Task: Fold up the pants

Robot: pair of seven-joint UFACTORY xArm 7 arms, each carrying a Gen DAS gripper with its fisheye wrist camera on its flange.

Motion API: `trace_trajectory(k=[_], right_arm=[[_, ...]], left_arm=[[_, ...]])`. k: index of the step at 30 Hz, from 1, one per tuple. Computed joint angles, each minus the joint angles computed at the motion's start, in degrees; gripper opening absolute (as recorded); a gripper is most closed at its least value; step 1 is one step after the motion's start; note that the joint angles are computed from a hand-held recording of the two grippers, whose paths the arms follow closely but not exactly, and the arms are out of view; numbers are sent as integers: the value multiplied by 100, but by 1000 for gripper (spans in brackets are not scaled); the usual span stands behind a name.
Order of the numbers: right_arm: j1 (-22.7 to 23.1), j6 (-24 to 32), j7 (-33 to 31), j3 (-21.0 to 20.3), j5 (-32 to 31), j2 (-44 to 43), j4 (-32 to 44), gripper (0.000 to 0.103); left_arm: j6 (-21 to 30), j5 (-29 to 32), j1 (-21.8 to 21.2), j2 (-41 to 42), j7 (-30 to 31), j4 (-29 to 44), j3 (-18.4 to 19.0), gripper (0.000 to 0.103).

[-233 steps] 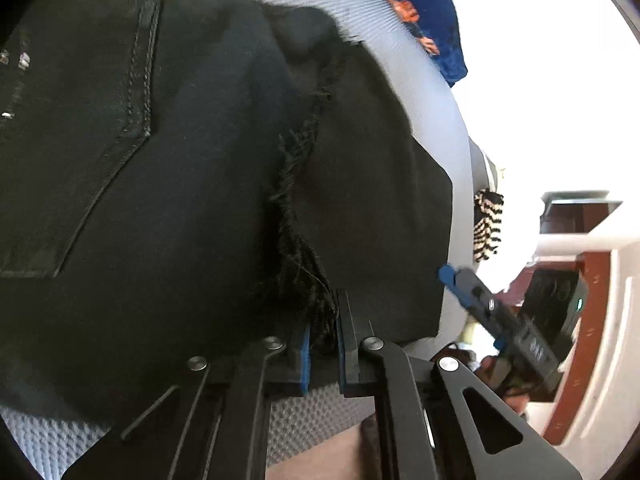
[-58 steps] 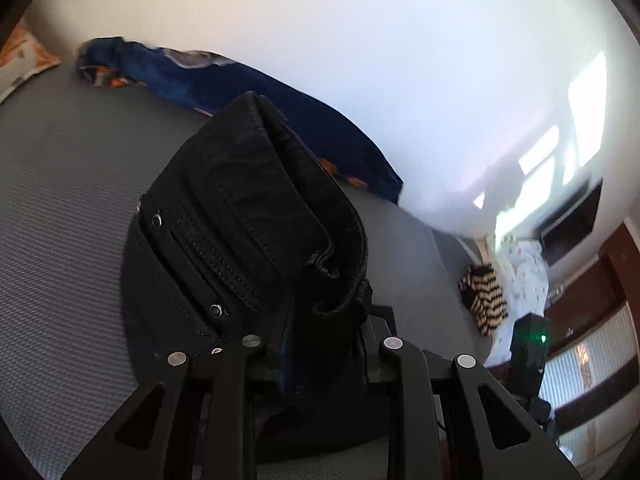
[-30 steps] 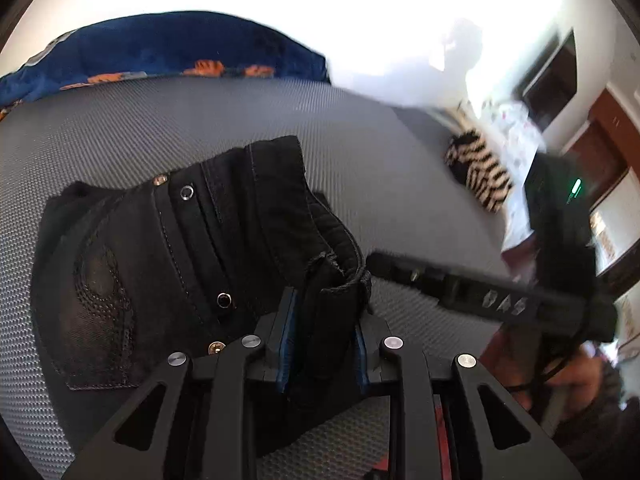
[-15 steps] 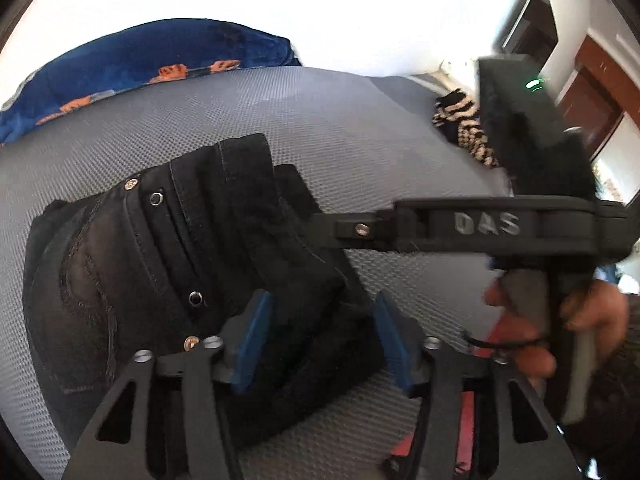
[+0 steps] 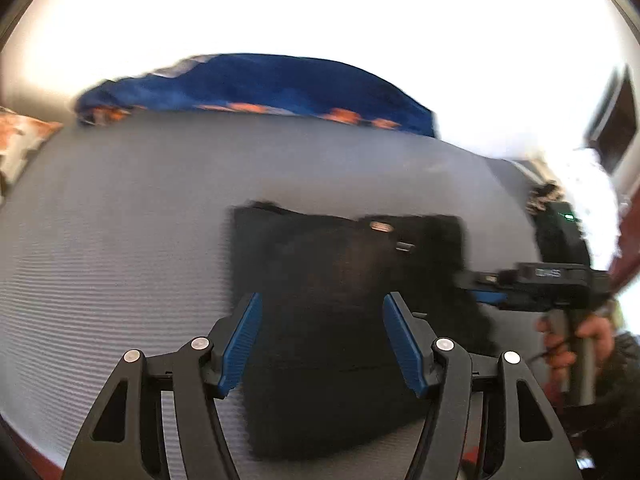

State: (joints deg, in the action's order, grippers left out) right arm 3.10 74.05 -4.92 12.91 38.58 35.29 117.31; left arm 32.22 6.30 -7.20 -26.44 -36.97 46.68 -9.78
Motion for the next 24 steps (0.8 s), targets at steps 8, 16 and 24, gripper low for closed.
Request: trace_trajectory(k=[8, 16, 24], right_arm=[[71, 52, -189, 208, 148, 659, 673, 34], [384, -544, -338, 28, -367, 20, 86, 11], [565, -1314, -307, -217, -879, -742, -745, 9]], left_arm=[[583, 531, 515, -169, -487, -132, -83, 63], [1172, 581, 660, 30, -1025, 73, 53, 63], [926, 581, 571, -19, -967, 58, 127, 64]])
